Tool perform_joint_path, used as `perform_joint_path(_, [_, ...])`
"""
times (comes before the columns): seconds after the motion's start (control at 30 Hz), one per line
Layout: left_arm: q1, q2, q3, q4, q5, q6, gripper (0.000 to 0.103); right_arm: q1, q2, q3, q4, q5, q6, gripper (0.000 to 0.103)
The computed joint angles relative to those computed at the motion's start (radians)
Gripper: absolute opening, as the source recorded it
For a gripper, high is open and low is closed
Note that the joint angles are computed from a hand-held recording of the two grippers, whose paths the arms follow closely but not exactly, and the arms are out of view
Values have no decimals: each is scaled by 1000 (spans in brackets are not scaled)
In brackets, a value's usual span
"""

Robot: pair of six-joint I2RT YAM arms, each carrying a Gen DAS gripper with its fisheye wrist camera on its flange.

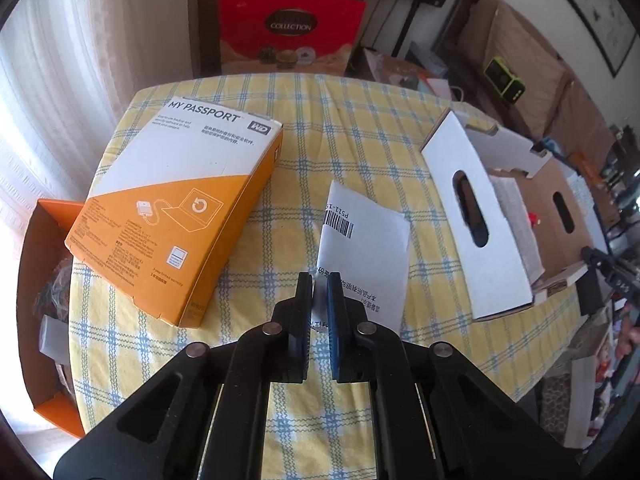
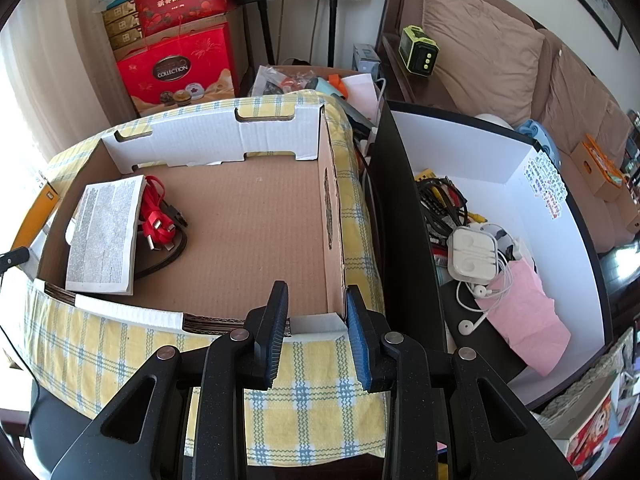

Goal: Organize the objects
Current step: 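Reach the left tool to the white barcode paper and grasp it, then carry the barcode paper into the tray and open the left tool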

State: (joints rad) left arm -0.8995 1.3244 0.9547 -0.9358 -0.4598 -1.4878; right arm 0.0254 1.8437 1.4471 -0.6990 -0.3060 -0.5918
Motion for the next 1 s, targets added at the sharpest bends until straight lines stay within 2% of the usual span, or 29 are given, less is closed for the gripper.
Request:
perform_joint_path(0.13, [-4,-38,22,6,-17,19,5,1,-1,-2,2,1,1,30])
perform_joint_path(0.27, [-29,42,140,-58,-44,61,5,2,-2,-6,7,6,3,30])
perform_joint_path(0.37, [-66,150,277,-157,-92,81,5,2,-1,-5,6,6,3,30])
perform_joint_path(0.6, [-68,180,399,-182,-157,80,5,3,-2,-6,7,6,3,30])
perform_joint_path(0.73, [-57,136,399,-151,-191,52,5,3,-3,-7,8,5,4,30])
perform_joint_path(1.0, [-26,140,365,48,-167,75,5,3,-3,-7,8,6,4,30])
